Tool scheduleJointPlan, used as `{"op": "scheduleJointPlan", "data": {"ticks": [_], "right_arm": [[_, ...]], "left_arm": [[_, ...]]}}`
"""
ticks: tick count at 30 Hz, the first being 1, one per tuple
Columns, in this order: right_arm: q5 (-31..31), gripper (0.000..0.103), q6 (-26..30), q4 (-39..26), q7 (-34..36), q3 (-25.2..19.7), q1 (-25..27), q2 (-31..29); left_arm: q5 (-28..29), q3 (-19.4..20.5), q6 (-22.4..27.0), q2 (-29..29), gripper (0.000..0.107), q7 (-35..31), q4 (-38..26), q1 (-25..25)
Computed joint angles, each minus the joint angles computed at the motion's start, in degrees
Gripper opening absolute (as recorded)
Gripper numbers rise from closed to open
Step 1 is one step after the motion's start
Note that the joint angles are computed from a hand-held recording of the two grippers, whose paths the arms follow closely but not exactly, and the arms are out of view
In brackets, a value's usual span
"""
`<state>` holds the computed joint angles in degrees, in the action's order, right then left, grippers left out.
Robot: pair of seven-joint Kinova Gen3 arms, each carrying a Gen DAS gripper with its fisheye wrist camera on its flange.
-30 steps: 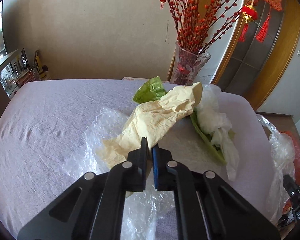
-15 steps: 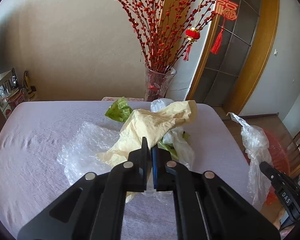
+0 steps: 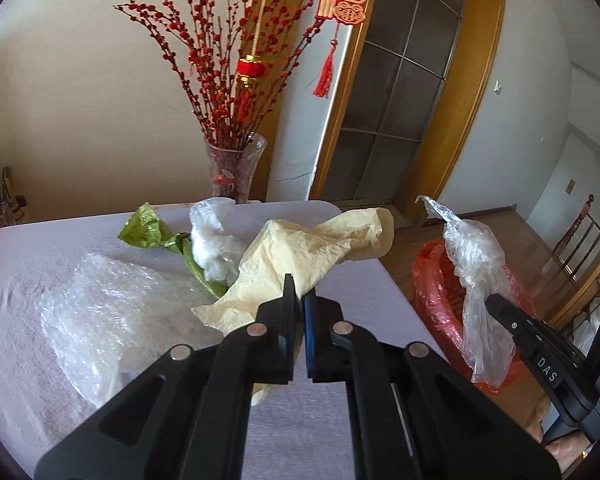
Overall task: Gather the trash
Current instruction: 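Carry both bags over the red basket and open both tools to release them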
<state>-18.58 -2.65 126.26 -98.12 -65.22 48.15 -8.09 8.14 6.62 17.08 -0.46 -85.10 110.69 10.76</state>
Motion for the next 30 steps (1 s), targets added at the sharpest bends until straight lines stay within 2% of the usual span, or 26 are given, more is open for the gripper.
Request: {"op": "scheduleJointPlan", "data": {"ticks": [4,8,15,18,27,30], "right_arm": [[-0.33,0.003,-0.57,1.56,-0.87,5.91,-4.15,-1.73],[-0.93,0.003,-1.1,2.88,-1.16,10.52,-6.77,-2.78],[-1.66,0.003,-1.33,4.94,-1.13,17.94,-10.18,-4.52],[-1.52,0.003,-1.32,5.49,-1.22,20.81,-11.24,-4.87],[-1.2,0.003,-1.06,6.26,-0.96,24.15,-9.14,-4.99],[-1.26,0.003,-1.4,6.54,-0.57,24.96,-8.31,-4.64]], "left_arm": [[1.53,1.22,-0.21,1.02,0.006,-1.22,-0.85,1.4],[0.67,2.34,-0.55,2.55,0.006,-0.19,-1.99,3.15],[1.11,4.19,-1.39,5.69,0.006,-0.58,-4.25,5.88],[2.99,5.59,-1.49,7.32,0.006,-2.35,-5.57,6.03],[5.23,8.4,-1.34,13.25,0.006,-5.09,-10.88,7.99],[6.73,10.62,-0.87,15.87,0.006,-7.2,-13.18,7.19]]}}
